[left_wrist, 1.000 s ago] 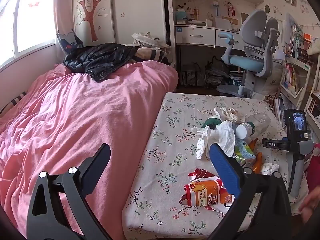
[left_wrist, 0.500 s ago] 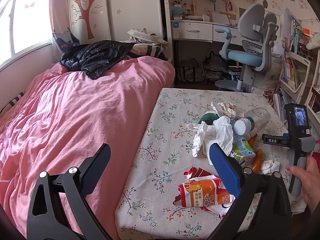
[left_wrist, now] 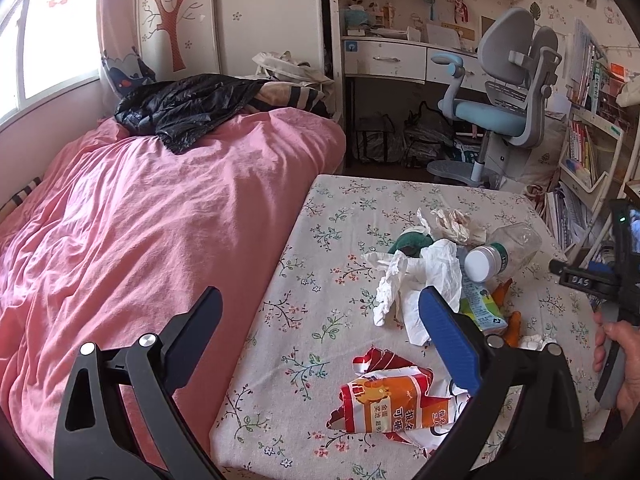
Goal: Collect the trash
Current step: 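Move the right tool toward the crumpled white tissue while the left tool approaches the orange snack bag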
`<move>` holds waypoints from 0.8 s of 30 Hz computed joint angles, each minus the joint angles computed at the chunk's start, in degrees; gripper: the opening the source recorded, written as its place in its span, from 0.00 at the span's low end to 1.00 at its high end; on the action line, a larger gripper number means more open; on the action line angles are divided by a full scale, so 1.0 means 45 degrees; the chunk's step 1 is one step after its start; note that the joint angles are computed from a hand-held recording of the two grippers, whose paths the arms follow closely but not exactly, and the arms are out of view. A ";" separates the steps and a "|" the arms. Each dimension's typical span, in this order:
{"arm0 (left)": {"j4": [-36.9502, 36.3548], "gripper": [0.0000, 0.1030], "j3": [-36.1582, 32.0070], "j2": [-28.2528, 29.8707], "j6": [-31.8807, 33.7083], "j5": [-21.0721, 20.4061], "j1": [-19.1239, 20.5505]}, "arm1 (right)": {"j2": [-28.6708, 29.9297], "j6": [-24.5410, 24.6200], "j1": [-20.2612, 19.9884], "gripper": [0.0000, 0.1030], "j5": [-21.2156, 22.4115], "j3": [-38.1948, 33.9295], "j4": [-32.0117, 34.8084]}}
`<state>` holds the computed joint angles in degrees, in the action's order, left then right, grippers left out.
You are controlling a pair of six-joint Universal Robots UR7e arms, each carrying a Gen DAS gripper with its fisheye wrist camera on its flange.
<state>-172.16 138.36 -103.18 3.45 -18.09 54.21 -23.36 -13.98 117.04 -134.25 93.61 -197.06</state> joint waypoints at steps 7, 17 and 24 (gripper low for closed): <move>-0.0490 0.93 0.0115 0.0000 0.0032 0.0177 0.0045 | -0.1222 -0.1278 0.1091 0.94 0.2316 0.2415 -0.3227; -0.1404 0.93 0.0419 -0.0356 0.0470 0.0279 -0.0095 | -0.1281 -0.1957 0.1689 0.94 0.3304 0.3004 -0.4170; -0.0982 0.93 0.0542 -0.0844 0.0239 0.0058 -0.0120 | -0.1162 -0.2404 0.1905 0.94 0.3288 0.3102 -0.4278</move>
<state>-176.57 140.80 -106.97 4.53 -17.83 53.67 -28.59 -24.80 125.61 -119.46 107.57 -216.31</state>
